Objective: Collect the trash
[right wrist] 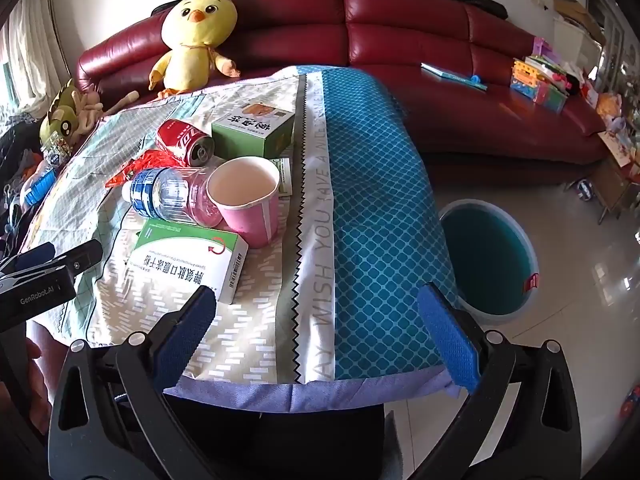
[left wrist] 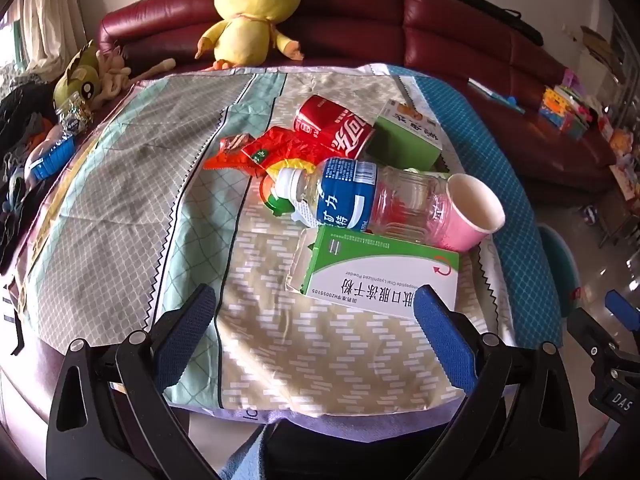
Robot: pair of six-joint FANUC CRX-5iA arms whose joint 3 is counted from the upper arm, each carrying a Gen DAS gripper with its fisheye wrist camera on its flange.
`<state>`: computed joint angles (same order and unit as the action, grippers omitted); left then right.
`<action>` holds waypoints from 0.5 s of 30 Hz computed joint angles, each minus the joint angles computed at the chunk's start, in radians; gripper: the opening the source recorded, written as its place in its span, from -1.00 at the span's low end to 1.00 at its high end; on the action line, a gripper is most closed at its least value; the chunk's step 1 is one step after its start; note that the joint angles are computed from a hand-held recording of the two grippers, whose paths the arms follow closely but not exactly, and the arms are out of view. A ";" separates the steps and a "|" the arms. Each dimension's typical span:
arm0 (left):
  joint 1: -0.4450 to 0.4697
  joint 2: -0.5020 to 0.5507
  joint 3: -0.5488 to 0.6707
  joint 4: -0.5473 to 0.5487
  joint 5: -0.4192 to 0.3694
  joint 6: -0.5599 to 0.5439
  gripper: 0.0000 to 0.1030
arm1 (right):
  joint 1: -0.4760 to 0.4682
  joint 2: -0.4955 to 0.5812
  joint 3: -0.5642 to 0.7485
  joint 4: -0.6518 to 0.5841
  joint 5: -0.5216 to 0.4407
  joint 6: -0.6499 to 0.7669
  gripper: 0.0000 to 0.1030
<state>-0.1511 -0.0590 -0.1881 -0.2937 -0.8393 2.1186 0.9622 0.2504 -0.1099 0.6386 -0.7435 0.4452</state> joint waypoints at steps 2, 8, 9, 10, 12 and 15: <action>0.004 0.000 -0.001 0.012 -0.002 -0.007 0.93 | -0.001 -0.003 -0.004 0.003 0.003 0.002 0.88; 0.008 -0.018 -0.013 0.015 -0.001 -0.014 0.93 | 0.001 -0.002 0.003 0.003 -0.013 -0.016 0.88; -0.003 -0.002 0.003 -0.001 -0.015 0.001 0.93 | 0.000 -0.003 0.002 0.005 -0.013 -0.017 0.88; -0.005 -0.003 0.002 -0.007 -0.014 0.004 0.93 | 0.000 -0.003 0.000 0.007 -0.013 -0.019 0.88; -0.005 -0.007 0.000 -0.010 -0.014 0.002 0.93 | -0.001 -0.005 -0.002 0.004 -0.010 -0.020 0.88; -0.007 -0.005 0.008 -0.010 -0.023 0.004 0.93 | -0.003 -0.004 -0.003 0.001 -0.008 -0.023 0.88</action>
